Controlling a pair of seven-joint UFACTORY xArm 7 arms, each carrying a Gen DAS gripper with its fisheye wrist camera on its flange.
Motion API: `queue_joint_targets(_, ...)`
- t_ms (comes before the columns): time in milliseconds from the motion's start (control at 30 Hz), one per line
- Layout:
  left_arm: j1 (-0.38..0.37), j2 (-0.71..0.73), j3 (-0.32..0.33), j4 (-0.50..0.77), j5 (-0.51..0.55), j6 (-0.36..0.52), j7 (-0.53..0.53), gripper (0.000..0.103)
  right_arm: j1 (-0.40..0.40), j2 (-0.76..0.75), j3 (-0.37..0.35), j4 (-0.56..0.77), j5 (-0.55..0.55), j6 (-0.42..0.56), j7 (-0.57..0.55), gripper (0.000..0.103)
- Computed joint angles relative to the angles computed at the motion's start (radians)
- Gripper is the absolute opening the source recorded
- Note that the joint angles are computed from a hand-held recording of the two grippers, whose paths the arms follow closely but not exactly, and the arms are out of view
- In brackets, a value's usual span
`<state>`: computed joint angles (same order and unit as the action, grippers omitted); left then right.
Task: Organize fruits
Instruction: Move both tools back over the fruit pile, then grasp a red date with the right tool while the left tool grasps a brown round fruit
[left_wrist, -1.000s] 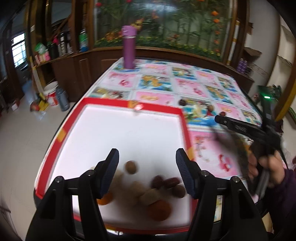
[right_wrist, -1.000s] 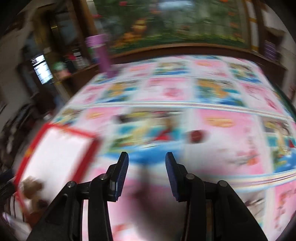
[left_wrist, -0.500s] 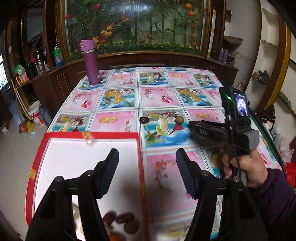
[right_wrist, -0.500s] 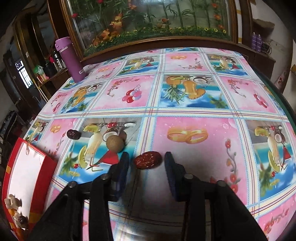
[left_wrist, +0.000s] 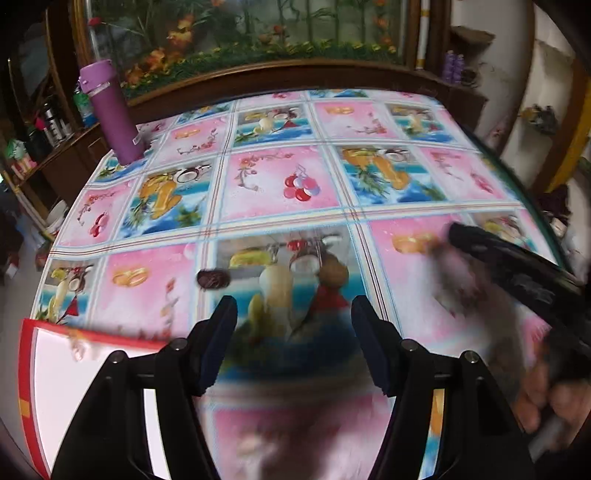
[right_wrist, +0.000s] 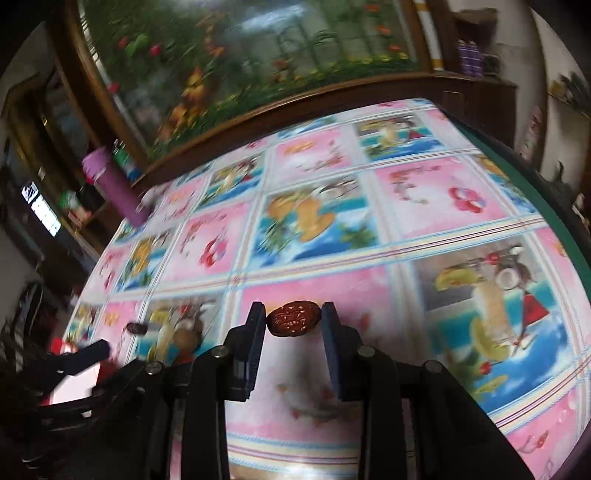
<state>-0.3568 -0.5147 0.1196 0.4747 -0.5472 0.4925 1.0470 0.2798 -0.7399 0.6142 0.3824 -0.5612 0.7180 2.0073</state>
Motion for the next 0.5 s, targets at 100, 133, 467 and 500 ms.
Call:
queue_joint_targets(100, -0.019, 0.064, -0.051, 0.022, -0.014, -0.047, -0.068, 0.065, 0.012, -0.049, -0.014, -0.032, 0.011, -0.019, 0.022, 0.03)
queue_joint_targets(133, -0.026, 0.076, -0.057, 0.025, -0.017, -0.06, -0.079, 0.065, 0.012, -0.056, -0.018, -0.04, 0.015, -0.035, 0.025, 0.03)
queue_joint_targets(467, -0.072, 0.129, -0.066, 0.009, -0.007, -0.142, -0.117, 0.058, -0.018, -0.053, 0.0, -0.041, 0.033, -0.09, 0.009, 0.03)
queue_joint_targets(500, -0.073, 0.133, -0.067, 0.008, -0.005, -0.146, -0.118, 0.058, -0.021, -0.051, 0.005, -0.039, 0.035, -0.087, 0.008, 0.03)
